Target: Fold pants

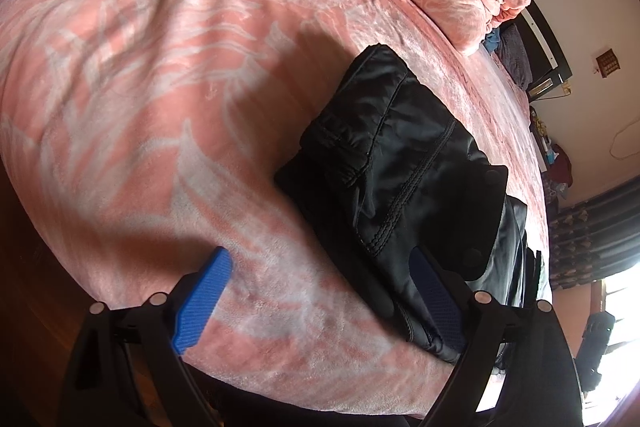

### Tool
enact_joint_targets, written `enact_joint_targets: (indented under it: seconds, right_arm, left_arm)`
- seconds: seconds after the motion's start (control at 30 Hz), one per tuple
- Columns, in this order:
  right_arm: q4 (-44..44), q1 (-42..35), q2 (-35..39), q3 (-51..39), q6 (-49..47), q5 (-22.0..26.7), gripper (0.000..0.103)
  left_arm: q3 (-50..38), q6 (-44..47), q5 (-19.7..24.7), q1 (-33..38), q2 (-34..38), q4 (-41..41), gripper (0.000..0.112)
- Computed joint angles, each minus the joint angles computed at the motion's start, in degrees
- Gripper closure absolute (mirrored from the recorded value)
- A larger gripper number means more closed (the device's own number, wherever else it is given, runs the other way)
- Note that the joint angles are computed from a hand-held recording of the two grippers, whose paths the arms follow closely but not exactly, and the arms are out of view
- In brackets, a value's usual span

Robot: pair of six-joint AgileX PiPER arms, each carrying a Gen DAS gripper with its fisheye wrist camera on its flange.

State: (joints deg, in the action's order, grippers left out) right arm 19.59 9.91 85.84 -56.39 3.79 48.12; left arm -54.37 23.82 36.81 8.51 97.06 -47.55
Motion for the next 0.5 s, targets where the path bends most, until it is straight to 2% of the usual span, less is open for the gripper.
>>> enact_joint_targets:
  seconds: [0.07,0.13,0.2,0.27,0.33,0.5]
  right_arm:
    - [1.1,-0.5,-0.1,-1.6,-2.4,2.2,0.068]
    - [0.2,-0.5,-0.4,-4.1,-3.5,4.6,0.056]
    - [1.5,-1.5,-0.2,-7.2,-6.3,7.6,0.053]
    - [3.2,-3.0,0.9,-11.0,-9.2,11.0,0.039]
    - [4.0,-3.9,2.2,-14.8,-11.1,13.6,0.036]
    - [5.0,-4.5,7.9,-24.9,-13.2,19.6,0.023]
  left_arm:
    - [-0.4,0.6,1.1,1.2,0.3,-1.0,0.021]
    - [-0.7,1.9,3.3,3.2,1.2,-4.0,0.021]
    - [-1.0,3.4,5.4,5.1,2.1,-7.3,0.021]
    - [-1.1,5.6,7.5,6.7,3.0,-11.3,0.021]
    - [-1.4,6.6,9.5,7.8,4.3,-14.7,0.020]
    - [-3.0,5.3,10.2,7.5,7.0,-17.8,0.019]
